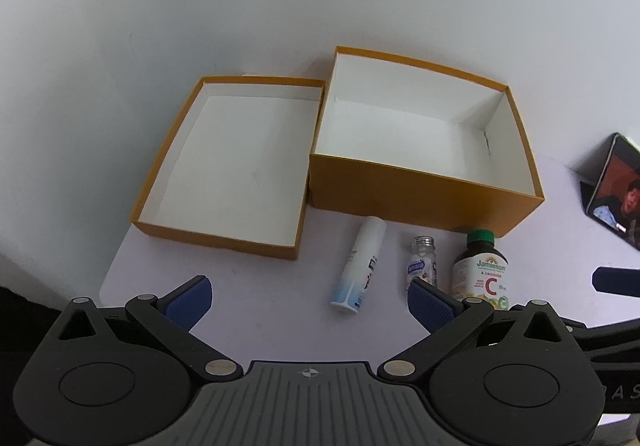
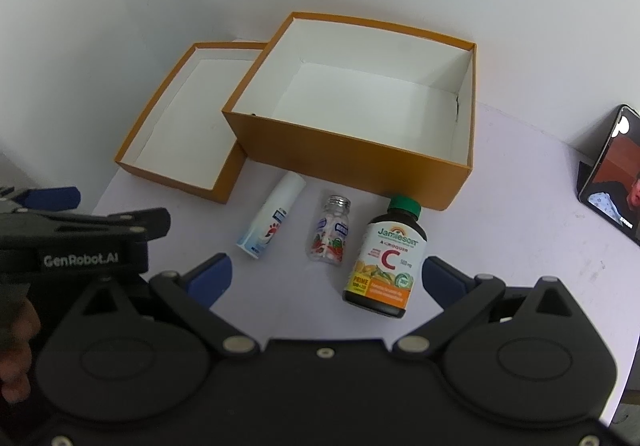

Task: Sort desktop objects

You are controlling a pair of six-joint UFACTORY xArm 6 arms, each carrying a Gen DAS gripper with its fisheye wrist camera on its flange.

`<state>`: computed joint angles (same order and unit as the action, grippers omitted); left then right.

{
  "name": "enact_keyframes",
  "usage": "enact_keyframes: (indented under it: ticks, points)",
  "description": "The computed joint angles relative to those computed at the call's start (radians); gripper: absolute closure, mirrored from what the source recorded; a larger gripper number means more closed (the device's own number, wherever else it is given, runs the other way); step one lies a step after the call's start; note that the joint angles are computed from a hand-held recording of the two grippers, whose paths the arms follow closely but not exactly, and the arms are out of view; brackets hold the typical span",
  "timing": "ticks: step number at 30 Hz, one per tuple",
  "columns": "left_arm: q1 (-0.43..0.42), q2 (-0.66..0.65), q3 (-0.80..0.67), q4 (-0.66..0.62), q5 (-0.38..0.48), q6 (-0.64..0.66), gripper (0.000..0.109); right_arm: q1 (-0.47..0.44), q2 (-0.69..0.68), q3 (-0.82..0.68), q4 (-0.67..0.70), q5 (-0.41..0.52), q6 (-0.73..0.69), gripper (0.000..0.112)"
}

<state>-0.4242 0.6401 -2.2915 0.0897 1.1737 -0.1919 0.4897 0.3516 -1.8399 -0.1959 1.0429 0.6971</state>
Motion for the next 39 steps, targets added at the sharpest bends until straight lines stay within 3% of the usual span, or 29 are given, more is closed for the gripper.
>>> enact_keyframes:
  ticks: [13, 17, 21, 25, 27, 35, 39]
  points:
    - [0.006, -0.089, 0.14, -0.024, -0.08, -0.009, 0.006, 0.007, -0.014, 0.016, -0.005, -0.008, 0.007, 0.01]
    - [0.002, -0.146, 0.248, -0.006, -0.186, 0.002, 0.006, 0.009, -0.022, 0.027, -0.006, -0.015, 0.009, 0.01]
    - [0.01, -0.179, 0.311, -0.086, -0.256, 0.065, 0.006, 0.009, -0.029, 0.039, -0.003, -0.02, 0.009, 0.01]
    - [0.002, -0.207, 0.372, -0.048, -0.325, 0.058, 0.006, 0.011, -0.034, 0.045, -0.005, -0.022, 0.011, 0.01]
    - [-0.001, -0.239, 0.438, -0.03, -0.408, 0.071, 0.006, 0.012, -0.036, 0.048, -0.006, -0.021, 0.01, 0.01]
    - [0.004, -0.173, 0.306, -0.093, -0.244, 0.072, 0.006, 0.013, -0.04, 0.052, -0.004, -0.02, 0.007, 0.01]
    - [0.002, -0.169, 0.299, -0.097, -0.225, 0.078, 0.006, 0.013, -0.036, 0.045, 0.003, -0.01, -0.003, 0.01]
